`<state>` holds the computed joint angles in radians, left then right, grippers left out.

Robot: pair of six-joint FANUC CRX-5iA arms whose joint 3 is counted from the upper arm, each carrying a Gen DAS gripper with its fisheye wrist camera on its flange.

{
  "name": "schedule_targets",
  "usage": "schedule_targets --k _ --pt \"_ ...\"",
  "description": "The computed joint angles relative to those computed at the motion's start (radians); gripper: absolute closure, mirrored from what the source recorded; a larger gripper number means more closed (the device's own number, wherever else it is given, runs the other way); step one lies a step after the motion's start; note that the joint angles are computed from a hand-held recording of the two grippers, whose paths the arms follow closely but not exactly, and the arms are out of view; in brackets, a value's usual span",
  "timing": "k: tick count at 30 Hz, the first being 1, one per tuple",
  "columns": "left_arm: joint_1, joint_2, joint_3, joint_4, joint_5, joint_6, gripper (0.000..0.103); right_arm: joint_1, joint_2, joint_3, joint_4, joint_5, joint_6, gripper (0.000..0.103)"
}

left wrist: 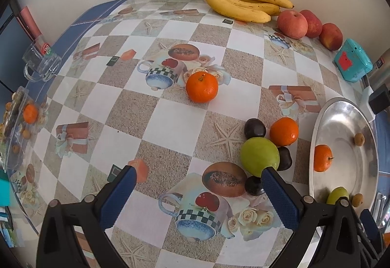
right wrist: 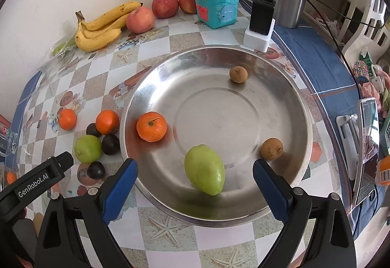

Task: Organize fruits
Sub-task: 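Withdraw both open grippers from the bowl back toward the loose fruit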

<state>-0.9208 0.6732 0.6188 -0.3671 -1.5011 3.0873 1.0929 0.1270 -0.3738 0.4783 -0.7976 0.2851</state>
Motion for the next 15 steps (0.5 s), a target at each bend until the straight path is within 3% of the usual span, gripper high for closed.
schedule_targets --k 8,15 --pt "-0.006 -0.019 -0.018 -0.01 0.039 -0.014 0.0 0.006 0.023 0.018 -0.031 -0.017 0.004 0.007" --pt "-0.005 -0.055 -0.062 -0.023 0.054 -0.01 0.0 0.024 -0.001 -0.037 0.068 0.018 -0.115 0.007"
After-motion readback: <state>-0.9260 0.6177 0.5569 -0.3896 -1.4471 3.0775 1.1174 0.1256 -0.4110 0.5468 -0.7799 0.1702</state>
